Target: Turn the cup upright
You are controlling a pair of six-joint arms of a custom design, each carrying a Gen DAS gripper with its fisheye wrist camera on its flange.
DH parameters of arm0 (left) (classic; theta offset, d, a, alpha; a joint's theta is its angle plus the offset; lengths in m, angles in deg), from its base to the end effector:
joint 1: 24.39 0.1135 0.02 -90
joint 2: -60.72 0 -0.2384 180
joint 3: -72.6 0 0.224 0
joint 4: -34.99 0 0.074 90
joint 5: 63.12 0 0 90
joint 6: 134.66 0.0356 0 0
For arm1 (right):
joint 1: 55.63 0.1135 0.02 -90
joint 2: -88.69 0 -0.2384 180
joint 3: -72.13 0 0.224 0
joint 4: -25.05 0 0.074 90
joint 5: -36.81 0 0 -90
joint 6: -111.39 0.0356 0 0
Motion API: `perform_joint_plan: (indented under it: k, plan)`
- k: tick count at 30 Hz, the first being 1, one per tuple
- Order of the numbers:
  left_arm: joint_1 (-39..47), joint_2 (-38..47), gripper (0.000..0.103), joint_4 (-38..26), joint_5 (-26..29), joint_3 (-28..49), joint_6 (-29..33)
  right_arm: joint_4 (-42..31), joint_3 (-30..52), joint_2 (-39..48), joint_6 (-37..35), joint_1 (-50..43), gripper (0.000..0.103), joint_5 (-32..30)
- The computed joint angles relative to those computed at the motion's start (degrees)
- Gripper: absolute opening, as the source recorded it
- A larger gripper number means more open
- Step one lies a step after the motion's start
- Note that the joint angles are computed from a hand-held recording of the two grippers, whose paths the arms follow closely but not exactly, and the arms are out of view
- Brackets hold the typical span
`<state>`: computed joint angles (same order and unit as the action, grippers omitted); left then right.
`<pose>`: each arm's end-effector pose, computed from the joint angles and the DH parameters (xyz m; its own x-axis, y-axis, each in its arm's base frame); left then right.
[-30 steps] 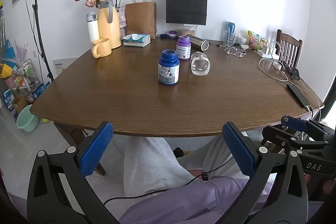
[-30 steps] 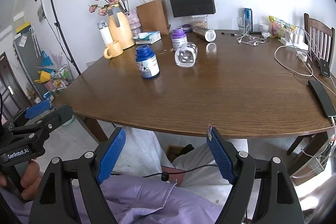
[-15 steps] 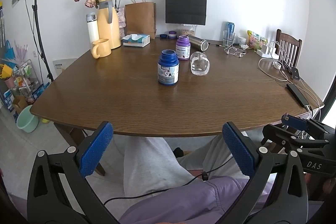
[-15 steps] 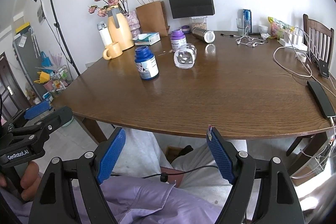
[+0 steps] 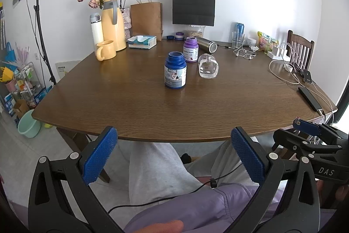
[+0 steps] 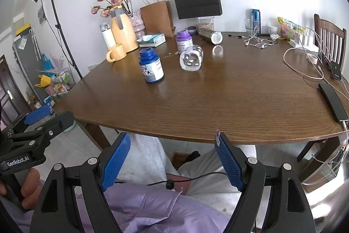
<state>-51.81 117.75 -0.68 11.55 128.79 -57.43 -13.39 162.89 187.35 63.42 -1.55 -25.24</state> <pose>0.1830 -0.0844 0.2458 -0.5715 0.0564 -0.8186 0.1324 0.9909 -0.0243 0.2192 0.2741 0.2421 -0.6671 0.0872 -0.7398 -0.1062 0.9718 0.2104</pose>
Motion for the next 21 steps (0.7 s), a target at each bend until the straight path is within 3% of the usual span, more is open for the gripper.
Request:
perform_joint_plan:
  k: [21]
  plan:
    - [0.89,-0.43,0.103,-0.13,0.73,-0.18,0.67,0.05,-0.05,-0.03,-0.01,-0.08,0.084,-0.11]
